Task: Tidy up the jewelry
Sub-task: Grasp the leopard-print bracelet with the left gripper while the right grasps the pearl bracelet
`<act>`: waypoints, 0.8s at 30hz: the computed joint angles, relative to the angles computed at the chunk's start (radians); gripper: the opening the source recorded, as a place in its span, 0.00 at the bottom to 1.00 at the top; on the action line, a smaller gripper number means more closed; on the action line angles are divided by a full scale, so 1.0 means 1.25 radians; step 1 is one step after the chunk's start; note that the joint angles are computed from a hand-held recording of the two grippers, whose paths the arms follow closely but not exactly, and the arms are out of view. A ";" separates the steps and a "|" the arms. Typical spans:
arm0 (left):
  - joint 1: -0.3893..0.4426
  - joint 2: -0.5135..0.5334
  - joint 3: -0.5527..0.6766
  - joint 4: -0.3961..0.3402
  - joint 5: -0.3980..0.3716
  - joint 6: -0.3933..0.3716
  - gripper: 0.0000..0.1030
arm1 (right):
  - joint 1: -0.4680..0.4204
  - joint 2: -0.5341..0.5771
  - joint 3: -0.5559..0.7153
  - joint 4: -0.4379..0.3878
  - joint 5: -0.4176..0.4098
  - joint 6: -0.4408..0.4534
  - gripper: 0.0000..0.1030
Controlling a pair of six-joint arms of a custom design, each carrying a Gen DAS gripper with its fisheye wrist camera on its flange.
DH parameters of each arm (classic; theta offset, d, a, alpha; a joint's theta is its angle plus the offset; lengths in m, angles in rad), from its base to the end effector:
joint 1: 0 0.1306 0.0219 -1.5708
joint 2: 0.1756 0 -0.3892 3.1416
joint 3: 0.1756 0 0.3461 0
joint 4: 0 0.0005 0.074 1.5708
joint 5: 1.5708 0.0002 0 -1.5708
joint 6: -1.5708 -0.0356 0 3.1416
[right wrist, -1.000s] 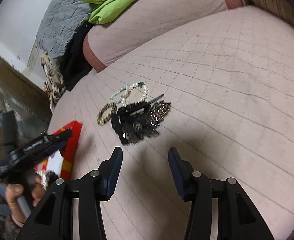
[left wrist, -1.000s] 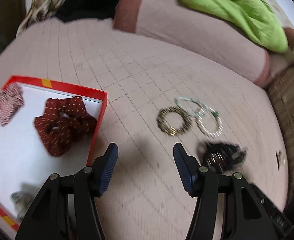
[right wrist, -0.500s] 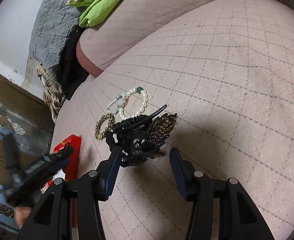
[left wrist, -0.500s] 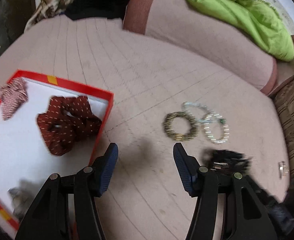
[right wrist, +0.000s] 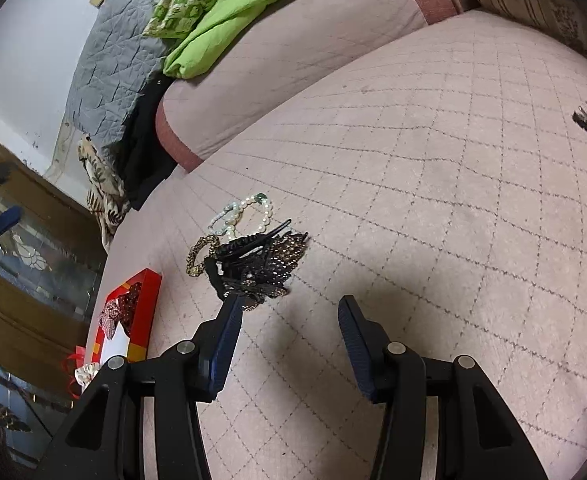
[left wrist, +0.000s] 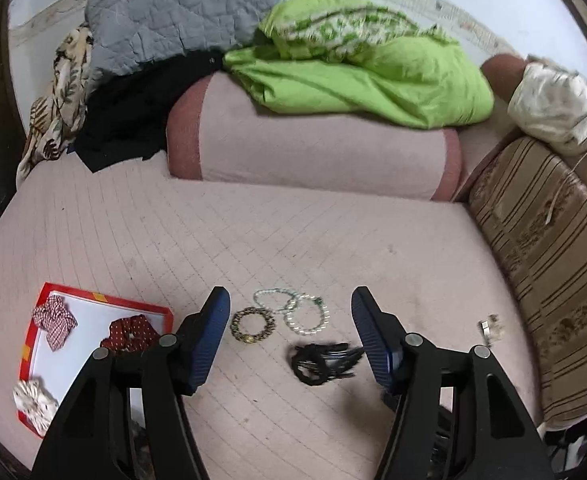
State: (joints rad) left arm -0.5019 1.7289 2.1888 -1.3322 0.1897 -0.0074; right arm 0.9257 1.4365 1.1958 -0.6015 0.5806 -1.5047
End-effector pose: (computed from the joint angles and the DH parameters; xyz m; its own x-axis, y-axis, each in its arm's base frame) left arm 0.4607 -0.2610 0.5684 -0.6671 0.3744 -0.6441 0.5837 0.7998 -0.1397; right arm 0.2824 0.3420 0.3594 -0.4771 0.7535 -0.4523 0.4180 0.6473 0.6373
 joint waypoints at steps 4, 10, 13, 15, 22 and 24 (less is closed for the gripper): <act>0.012 0.047 -0.042 0.042 -0.031 -0.017 0.47 | -0.008 0.015 0.028 -0.010 -0.006 0.051 0.53; 0.034 0.136 -0.076 0.066 -0.024 0.010 0.29 | -0.059 0.005 0.043 -0.031 -0.012 0.114 0.53; 0.038 0.167 -0.089 0.089 -0.026 0.012 0.29 | -0.119 0.013 0.079 -0.059 -0.077 0.186 0.53; 0.042 0.188 -0.093 0.098 -0.012 0.017 0.29 | -0.166 0.047 0.122 -0.069 -0.167 0.259 0.53; 0.039 0.207 -0.129 0.156 -0.013 -0.009 0.29 | -0.247 0.229 0.333 -0.199 -0.311 0.441 0.53; 0.032 0.204 -0.138 0.174 -0.029 -0.037 0.29 | -0.249 0.280 0.400 -0.261 -0.322 0.470 0.46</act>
State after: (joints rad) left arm -0.4625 1.9843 2.0166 -1.1147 0.1530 -0.0536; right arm 0.6146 1.7870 1.6954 -0.9282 0.1787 -0.9176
